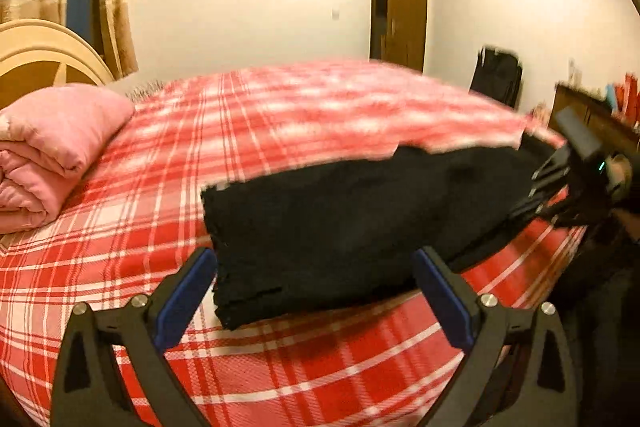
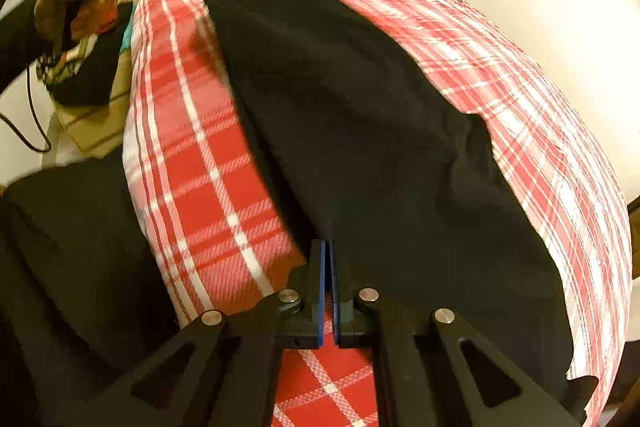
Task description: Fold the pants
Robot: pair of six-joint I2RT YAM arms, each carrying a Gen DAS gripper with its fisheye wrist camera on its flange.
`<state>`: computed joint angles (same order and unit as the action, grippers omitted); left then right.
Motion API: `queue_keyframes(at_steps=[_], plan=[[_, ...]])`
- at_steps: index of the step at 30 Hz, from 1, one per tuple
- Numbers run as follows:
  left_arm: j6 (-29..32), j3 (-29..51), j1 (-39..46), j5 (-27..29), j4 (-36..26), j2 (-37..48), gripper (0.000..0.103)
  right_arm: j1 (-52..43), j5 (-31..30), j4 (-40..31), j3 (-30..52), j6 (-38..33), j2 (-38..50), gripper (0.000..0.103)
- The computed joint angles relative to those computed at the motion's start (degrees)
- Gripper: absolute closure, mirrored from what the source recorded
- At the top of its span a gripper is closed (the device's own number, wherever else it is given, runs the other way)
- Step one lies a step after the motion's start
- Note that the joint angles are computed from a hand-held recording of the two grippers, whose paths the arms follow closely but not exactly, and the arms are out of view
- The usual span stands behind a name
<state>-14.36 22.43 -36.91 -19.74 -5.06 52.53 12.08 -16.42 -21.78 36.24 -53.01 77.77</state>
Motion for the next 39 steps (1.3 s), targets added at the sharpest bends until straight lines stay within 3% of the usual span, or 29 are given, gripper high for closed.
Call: queue_keyframes(at_steps=[4,10,14,17,18,20,25,30,34,39], plan=[[-0.96,2.31,-3.91,-1.06,1.62,1.83,0.0,2.06,2.6,4.06,-2.79,-0.22,0.42,0.101],[-0.35,11.49,-6.18,5.65,16.22,27.63,0.0,-3.41,-0.54,-2.54,-1.45,-3.61,-2.62,0.1],[-0.48,19.96,-8.15,7.83,17.19,38.49,0.0,-19.57,-6.66,-9.87,3.86,-8.31,-2.75,0.095],[1.54,26.49,-10.1,9.44,15.83,43.47,0.0,-35.34,-10.71,-13.58,12.85,-9.94,4.09,0.085],[2.37,29.81,-10.74,10.1,14.78,46.03,0.001,-41.81,-12.2,-15.38,18.57,-8.44,9.14,0.081],[3.19,34.17,-11.68,12.0,13.35,49.43,0.001,-49.32,-14.02,-17.16,26.93,-4.5,16.33,0.062],[5.97,46.99,-14.73,15.4,9.08,59.27,0.002,-63.64,-14.62,-20.04,54.22,17.29,38.69,0.061],[6.52,55.34,-16.21,14.85,5.25,66.18,0.002,-67.25,-16.18,-27.56,78.54,27.3,56.06,0.061],[3.9,56.59,-15.35,15.51,2.83,67.75,0.003,-65.27,-13.78,-28.92,84.86,29.21,61.41,0.061],[1.82,57.77,-14.38,16.89,0.58,69.74,0.003,-63.56,-10.46,-22.2,79.34,30.27,59.87,0.062]])
